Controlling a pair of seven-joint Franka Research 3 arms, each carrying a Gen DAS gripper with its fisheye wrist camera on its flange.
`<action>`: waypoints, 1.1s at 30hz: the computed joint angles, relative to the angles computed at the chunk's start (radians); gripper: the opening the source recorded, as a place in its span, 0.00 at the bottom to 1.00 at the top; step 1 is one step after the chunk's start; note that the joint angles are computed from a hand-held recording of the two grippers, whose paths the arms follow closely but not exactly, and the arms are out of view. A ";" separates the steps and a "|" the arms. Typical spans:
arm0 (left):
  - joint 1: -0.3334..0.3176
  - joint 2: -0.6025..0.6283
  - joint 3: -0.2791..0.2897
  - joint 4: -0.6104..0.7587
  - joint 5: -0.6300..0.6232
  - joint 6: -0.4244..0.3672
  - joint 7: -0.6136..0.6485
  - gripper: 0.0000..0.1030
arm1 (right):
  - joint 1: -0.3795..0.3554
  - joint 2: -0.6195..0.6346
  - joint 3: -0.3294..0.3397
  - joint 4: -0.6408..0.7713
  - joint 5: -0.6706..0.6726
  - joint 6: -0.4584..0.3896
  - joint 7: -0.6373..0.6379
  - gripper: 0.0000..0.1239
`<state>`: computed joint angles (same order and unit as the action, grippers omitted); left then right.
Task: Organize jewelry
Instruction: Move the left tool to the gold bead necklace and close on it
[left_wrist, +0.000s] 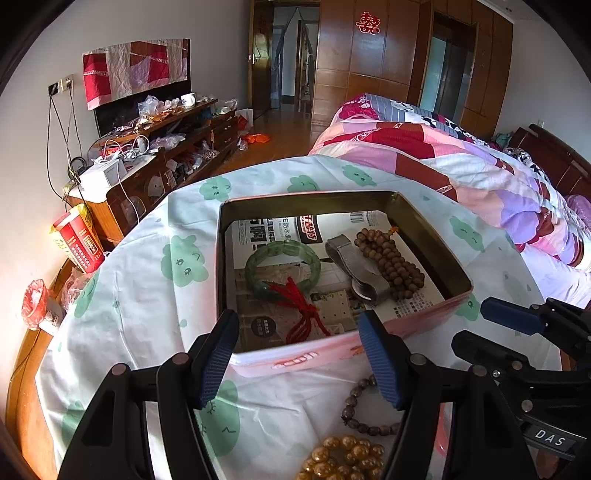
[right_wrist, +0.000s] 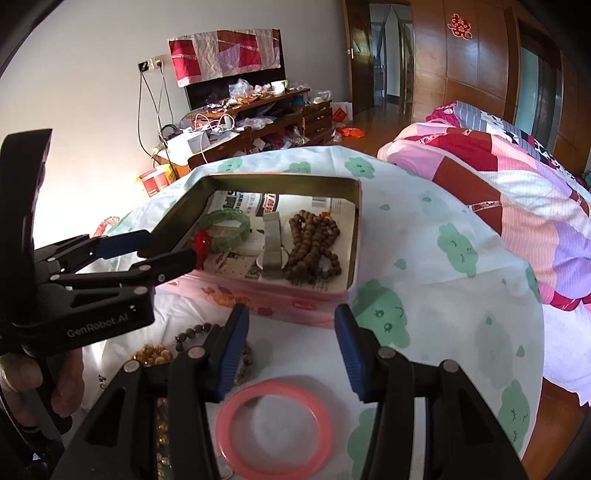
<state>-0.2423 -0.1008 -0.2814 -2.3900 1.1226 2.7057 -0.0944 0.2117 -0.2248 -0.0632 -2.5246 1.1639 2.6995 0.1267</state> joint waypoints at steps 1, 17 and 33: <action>-0.001 -0.003 -0.001 -0.003 0.003 0.002 -0.006 0.66 | -0.001 -0.002 0.000 -0.003 -0.001 -0.001 0.001 0.41; -0.008 -0.069 -0.030 -0.061 0.025 -0.015 -0.065 0.66 | -0.010 -0.020 -0.010 -0.041 -0.007 -0.006 0.003 0.43; -0.018 -0.149 -0.060 -0.183 -0.064 -0.005 -0.056 0.66 | -0.025 -0.050 -0.028 -0.087 -0.008 -0.014 0.003 0.46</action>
